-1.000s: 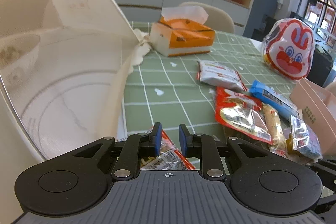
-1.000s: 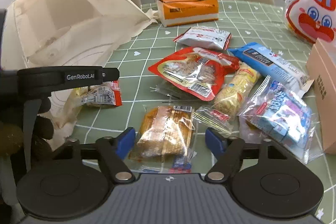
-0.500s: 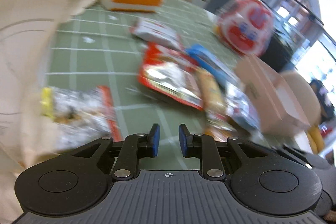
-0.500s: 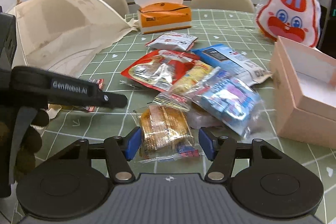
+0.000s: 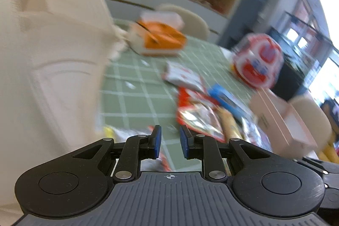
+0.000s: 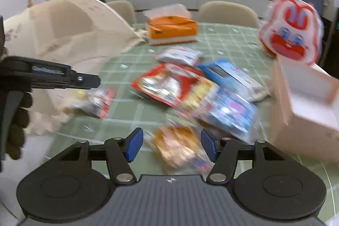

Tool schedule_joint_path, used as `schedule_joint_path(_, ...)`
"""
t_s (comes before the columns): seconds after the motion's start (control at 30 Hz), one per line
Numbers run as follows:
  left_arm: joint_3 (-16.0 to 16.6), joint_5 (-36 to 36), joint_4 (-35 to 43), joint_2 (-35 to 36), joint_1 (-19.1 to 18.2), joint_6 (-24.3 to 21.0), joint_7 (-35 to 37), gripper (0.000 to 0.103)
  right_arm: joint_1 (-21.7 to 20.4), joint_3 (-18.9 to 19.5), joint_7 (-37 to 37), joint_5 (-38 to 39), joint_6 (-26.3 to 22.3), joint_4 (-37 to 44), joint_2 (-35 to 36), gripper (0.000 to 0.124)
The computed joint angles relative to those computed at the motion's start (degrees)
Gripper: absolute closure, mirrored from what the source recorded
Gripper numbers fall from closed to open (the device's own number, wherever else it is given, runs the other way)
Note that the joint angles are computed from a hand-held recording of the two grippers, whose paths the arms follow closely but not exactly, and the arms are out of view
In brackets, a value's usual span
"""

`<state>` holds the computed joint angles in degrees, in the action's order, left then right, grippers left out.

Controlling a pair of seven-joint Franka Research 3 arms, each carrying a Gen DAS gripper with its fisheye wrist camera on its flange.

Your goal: Organize snacks

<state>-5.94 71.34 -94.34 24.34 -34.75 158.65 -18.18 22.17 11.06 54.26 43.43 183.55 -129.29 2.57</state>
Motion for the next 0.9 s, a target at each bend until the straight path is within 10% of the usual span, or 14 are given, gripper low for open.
schedule_joint_path(0.27,-1.47,5.87,-1.53,-2.18,-0.73,-10.52,-3.04,0.080,0.53,1.76,-1.01,0.03,-14.31,20.65,14.07,0.062)
schedule_joint_path(0.9,-2.73,5.91,-2.22,-1.46,1.38,-8.69,-2.94,0.080,6.21,-7.08,23.45,-29.55,-9.46,18.32,16.22,0.066)
